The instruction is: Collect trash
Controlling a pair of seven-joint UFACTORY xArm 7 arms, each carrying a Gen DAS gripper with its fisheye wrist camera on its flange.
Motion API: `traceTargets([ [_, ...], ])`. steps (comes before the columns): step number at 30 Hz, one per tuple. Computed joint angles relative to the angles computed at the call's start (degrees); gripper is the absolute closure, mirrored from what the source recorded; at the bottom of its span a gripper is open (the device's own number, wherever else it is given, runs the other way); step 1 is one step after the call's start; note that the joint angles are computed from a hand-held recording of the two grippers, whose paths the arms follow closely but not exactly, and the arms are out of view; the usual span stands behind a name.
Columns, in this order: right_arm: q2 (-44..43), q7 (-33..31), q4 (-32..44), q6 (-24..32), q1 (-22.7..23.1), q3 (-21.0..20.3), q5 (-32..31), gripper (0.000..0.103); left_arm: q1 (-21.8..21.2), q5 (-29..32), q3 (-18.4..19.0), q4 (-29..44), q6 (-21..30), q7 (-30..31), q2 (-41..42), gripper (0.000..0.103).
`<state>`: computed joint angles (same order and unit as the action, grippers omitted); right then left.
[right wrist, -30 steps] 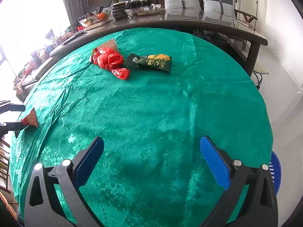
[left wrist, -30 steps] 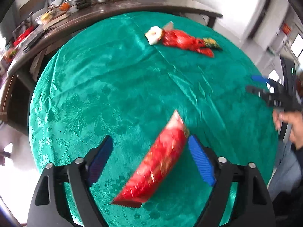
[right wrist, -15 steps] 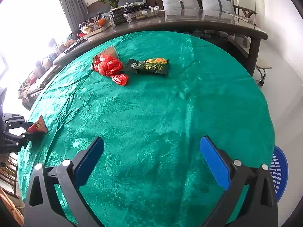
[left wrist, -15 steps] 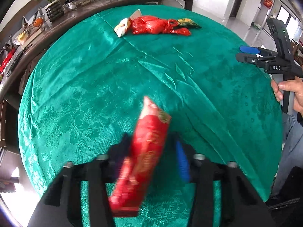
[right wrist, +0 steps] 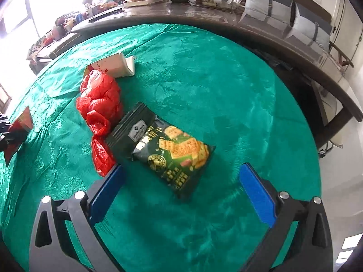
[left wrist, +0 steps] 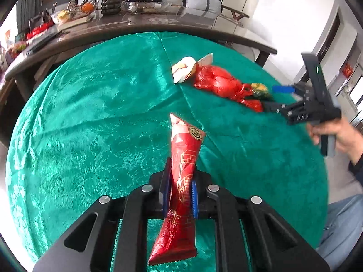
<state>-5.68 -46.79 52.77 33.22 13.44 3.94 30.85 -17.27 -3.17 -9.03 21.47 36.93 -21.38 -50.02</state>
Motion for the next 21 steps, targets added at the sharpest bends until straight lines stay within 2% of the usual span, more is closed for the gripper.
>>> traceTargets([
  [1, -0.9, -0.6, -0.5, 0.0, 0.2, -0.1, 1.1, 0.036, 0.8, 0.8, -1.1, -0.1, -0.1, -0.7, 0.3, 0.08],
  [2, -1.4, -0.3, -0.6, 1.1, 0.2, -0.2, 1.6, 0.041, 1.2, 1.4, -1.7, -0.4, -0.7, -1.3, 0.4, 0.067],
  [3, -2.4, -0.2, -1.2, 2.6, 0.3, -0.5, 2.3, 0.043, 1.5, 1.7, -1.8, -1.0, -1.1, -1.7, -0.1, 0.058],
  [4, -3.6, 0.5, -2.3, 2.5, 0.3, -0.3, 1.7, 0.046, 1.9, 2.2, -2.2, -1.7, -1.4, -2.4, -0.9, 0.041],
  [5, -5.3, 2.8, -3.9, 2.0, 0.2, 0.2, -0.7, 0.047, 2.5, 2.9, -2.9, -2.3, -1.7, -3.2, -1.7, 0.029],
  [9, -12.5, 14.2, -8.7, 6.7, 0.1, 0.7, -6.3, 0.046, 3.7, 6.0, -4.6, -3.3, -2.1, -5.0, -1.8, 0.023],
  [10, -14.2, 14.1, -9.5, 9.2, 1.0, -0.5, -5.1, 0.046, 3.7, 6.5, -4.8, -3.2, -1.5, -5.3, -1.8, 0.019],
  [12, -18.0, 12.7, -10.7, 16.3, 2.8, -3.2, -1.9, 0.043, 3.8, 7.3, -5.1, -3.0, -0.9, -6.1, -1.8, 0.018],
  [14, -20.1, 11.0, -10.6, 20.7, 3.7, -4.9, 0.2, 0.029, 3.9, 7.8, -4.7, -3.0, -0.5, -6.6, -1.6, 0.014],
  [15, -20.8, 10.3, -10.5, 21.2, 3.6, -5.0, 0.2, 0.026, 3.8, 7.9, -4.6, -3.0, -0.3, -6.8, -1.5, 0.012],
  [16, -21.4, 9.8, -10.4, 20.5, 3.4, -4.5, -0.8, 0.023, 3.8, 8.1, -4.5, -3.0, -0.1, -6.9, -1.4, 0.01],
  [17, -21.8, 9.1, -10.5, 17.3, 2.6, -3.0, -3.7, 0.022, 3.6, 8.2, -4.5, -2.9, 0.1, -6.9, -1.3, 0.008],
  [19, -21.4, 7.9, -11.4, 8.5, 1.6, 0.2, -10.8, 0.016, 3.6, 8.9, -4.9, -2.4, 0.6, -7.1, -0.4, 0.006],
  [20, -19.6, 5.5, -10.4, 6.1, 1.3, 0.7, -12.4, 0.011, 3.6, 9.0, -4.9, -2.4, 0.6, -7.2, -0.4, 0.005],
  [21, -16.6, 3.8, -8.6, 6.1, 3.0, -1.3, -12.8, 0.009, 3.4, 9.0, -4.6, -2.5, 0.5, -7.2, -0.4, 0.005],
])
